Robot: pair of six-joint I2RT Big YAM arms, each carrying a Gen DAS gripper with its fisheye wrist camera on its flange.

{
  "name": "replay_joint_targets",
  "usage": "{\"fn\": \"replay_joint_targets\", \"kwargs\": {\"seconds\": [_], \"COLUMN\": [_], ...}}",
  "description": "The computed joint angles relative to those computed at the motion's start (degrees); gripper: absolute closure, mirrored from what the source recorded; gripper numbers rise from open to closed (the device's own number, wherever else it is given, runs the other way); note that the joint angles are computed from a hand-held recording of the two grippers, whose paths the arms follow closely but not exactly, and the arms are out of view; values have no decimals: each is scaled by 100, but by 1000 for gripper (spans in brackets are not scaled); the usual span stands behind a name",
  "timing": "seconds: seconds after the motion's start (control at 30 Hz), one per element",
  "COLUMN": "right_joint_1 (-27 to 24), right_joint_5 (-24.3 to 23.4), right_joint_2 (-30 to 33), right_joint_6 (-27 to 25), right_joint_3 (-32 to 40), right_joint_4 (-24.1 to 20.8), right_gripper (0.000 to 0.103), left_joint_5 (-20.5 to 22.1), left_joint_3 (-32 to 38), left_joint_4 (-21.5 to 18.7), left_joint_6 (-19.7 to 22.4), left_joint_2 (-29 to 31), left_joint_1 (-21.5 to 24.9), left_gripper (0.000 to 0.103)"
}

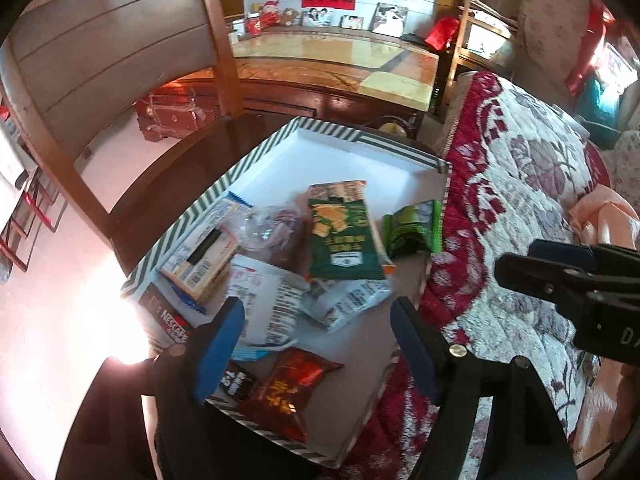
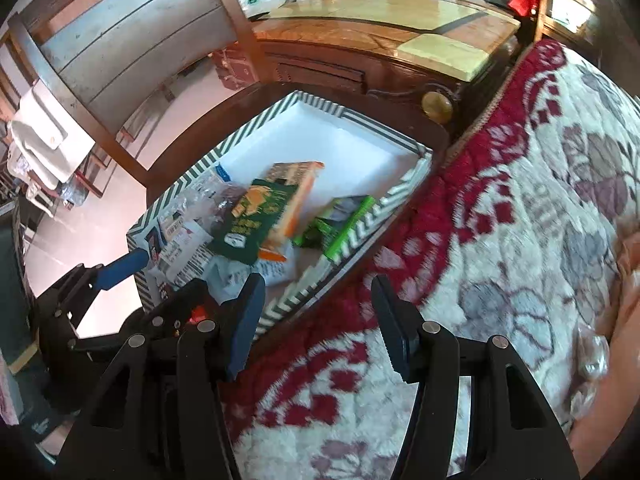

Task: Organize snacks
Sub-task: 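Move both tools back to the blanket beside the pink cloth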

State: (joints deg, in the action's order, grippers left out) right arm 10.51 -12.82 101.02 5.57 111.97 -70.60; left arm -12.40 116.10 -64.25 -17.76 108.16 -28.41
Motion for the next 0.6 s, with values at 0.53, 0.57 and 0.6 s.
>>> {"fn": "replay_joint_targets", "kwargs": {"seconds": [0.53, 0.57, 0.6], "right_joint_1": [-966, -1046, -1123], "right_joint_5": [109, 104, 104], "right_joint_2": [-1451, -1539, -1612], "right_joint_6": [279, 294, 308], "right_joint_3": [-2073, -2189, -2284], "right_joint_4": [509, 525, 525], "right_gripper": [48, 48, 48], "left_joint_5": [82, 101, 121], "left_joint_3": [483, 528, 570], "left_joint_4": [-147, -161, -177], "left_joint_6": [374, 407, 438], "left_joint_2": [304, 335, 364], "left_joint_1": [-638, -680, -719], "left_gripper": [23, 23, 22]}}
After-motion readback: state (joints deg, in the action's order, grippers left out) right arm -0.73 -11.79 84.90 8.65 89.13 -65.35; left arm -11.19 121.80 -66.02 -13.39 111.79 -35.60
